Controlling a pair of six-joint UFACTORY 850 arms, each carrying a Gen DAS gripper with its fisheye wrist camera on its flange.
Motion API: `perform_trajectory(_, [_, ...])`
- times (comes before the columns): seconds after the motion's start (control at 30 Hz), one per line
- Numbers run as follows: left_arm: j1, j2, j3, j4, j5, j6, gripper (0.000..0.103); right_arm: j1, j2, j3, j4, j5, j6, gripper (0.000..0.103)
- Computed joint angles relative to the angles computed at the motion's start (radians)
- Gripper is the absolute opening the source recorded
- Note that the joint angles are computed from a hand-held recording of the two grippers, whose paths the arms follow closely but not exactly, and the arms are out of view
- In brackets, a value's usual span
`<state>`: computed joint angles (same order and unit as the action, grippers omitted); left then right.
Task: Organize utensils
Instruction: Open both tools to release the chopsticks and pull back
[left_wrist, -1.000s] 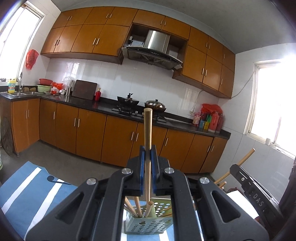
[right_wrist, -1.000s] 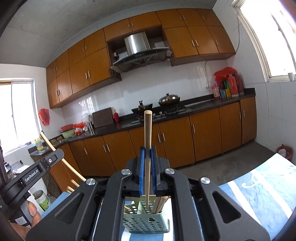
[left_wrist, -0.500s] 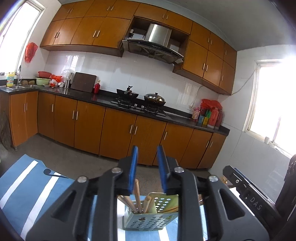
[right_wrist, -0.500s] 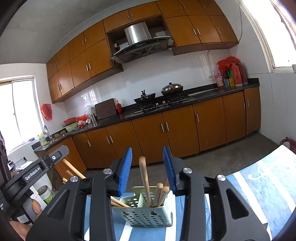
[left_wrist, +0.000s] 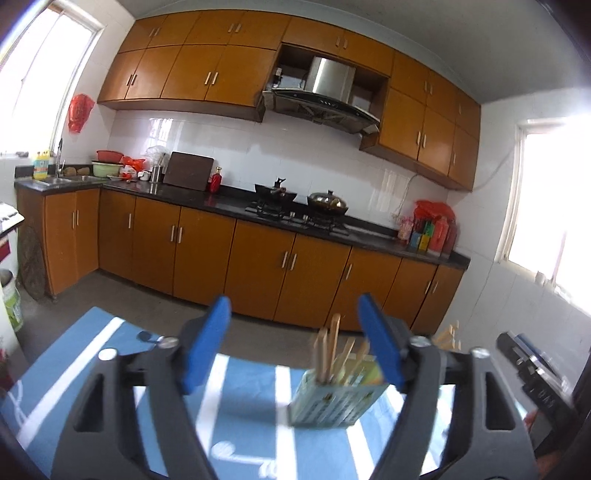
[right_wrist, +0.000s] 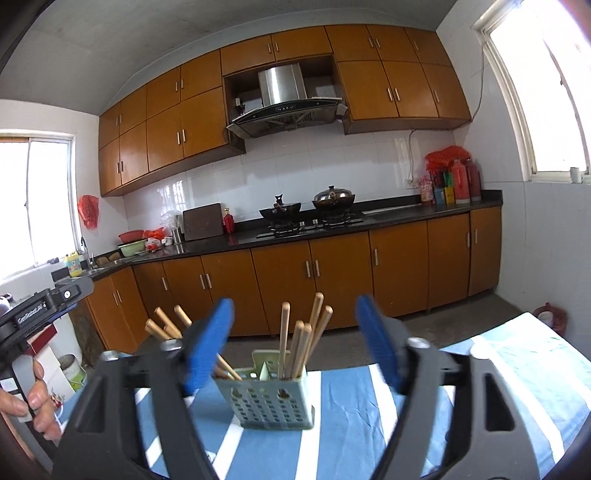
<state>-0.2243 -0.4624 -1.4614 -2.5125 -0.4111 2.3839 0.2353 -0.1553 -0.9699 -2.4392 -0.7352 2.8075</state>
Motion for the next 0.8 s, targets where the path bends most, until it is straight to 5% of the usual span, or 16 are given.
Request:
perform_trajectory(0.17, [0.017, 0.085, 0.167, -0.090, -0.059, 0.179, 0.099, 0.076, 0.006, 0.046, 0.154, -0.114, -0.191, 0.101])
perform_trajectory(0.4, [0.013, 0.167, 0.368, -0.275, -0.138, 0.441, 0.099, 0.134, 0.017, 0.115, 0.229, -0.143, -0.218, 0.101])
perform_trajectory(0.8, [0.011, 0.225, 0.550, -0.376, -0.226, 0.604, 0.099, 0.187, 0.030, 0.207, 0.294, -0.113, -0.184, 0.101])
